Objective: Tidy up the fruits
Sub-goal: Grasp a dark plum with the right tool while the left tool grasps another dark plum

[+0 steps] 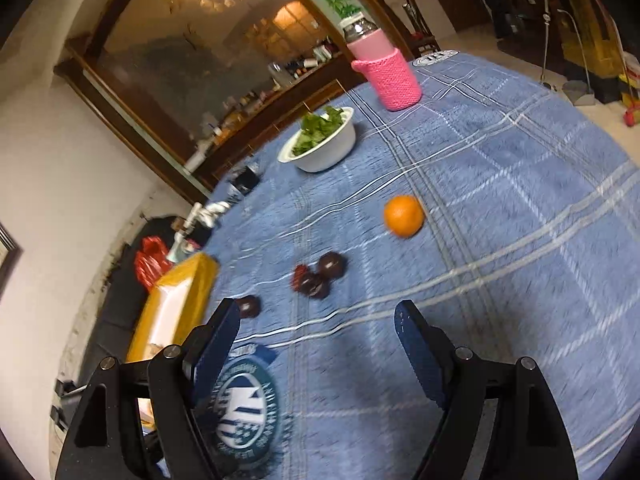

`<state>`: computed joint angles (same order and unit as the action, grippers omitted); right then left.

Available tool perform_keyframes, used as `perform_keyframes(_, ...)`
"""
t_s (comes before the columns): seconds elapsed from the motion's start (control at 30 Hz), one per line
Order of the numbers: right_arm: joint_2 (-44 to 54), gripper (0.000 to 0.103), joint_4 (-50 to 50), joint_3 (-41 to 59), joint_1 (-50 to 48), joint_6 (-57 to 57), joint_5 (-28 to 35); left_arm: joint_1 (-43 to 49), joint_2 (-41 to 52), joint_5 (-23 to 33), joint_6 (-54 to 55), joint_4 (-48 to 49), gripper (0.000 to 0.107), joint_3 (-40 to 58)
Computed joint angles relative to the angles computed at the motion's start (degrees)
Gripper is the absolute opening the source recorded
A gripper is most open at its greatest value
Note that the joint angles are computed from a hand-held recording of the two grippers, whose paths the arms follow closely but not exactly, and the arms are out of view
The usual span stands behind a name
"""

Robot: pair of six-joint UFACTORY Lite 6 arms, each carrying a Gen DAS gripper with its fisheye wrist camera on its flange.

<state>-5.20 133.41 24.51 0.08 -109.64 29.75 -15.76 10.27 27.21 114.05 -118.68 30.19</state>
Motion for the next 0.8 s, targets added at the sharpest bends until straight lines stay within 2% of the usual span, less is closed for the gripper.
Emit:
perform_keyframes(0.03,2.32,0.084,-1.72,2.61,0.08,0.45,-1.27,0.51,-0.44,0.14,-1.92,1.72,0.096,-0.07)
perform_keyframes(0.13,8.62,0.084,-2.58,8.52,2.64,-1.16,-3.57,3.79,-2.99,1.94,-6.00,7.37,0.065,-0.49)
perform_keyframes(0.17,11.49,0.083,-1.63,11.07,4.46,-2.82,-4.84,4.44,-3.84,1.70,-6.46,8.02,0.059,-0.45)
perform_keyframes(0.27,20.12,0.072,2.63,19.25,10.13,-8.35,-10.51,6.63,-6.61,-0.25,-7.71,10.11,0.058,0.44)
perform_keyframes(0.33,24.77,0.059,4.27,24.23,12.71,-10.24,-14.61,7.54,-7.30,-1.88,-8.17,11.07,0.058,1.53)
perform_keyframes(0.43,30.61,0.049,6.68,30.29,14.64,-12.62,-17.85,7.23,-6.66,-5.58,-8.24,11.01,0.058,4.38)
perform_keyframes(0.5,31.80,0.044,10.55,31.02,14.40,-16.30,-16.84,6.81,-5.45,-7.27,-8.12,11.07,0.058,6.56)
perform_keyframes(0.53,32.30,0.036,9.85,31.09,13.75,-15.58,-15.44,6.15,-4.82,-8.39,-7.50,10.47,0.058,7.67)
perform_keyframes(0.6,32.70,0.030,6.74,30.56,12.17,-12.79,-12.55,3.87,-3.29,-11.27,-3.19,6.47,0.058,10.00)
perform_keyframes(0.67,32.72,0.030,4.27,29.90,10.97,-10.21,-10.27,2.09,-1.32,-12.95,0.90,3.03,0.058,12.43)
perform_keyframes(0.8,29.99,0.030,9.37,27.21,11.20,-14.62,-8.58,-1.59,5.85,-16.11,5.37,-0.36,0.057,19.90)
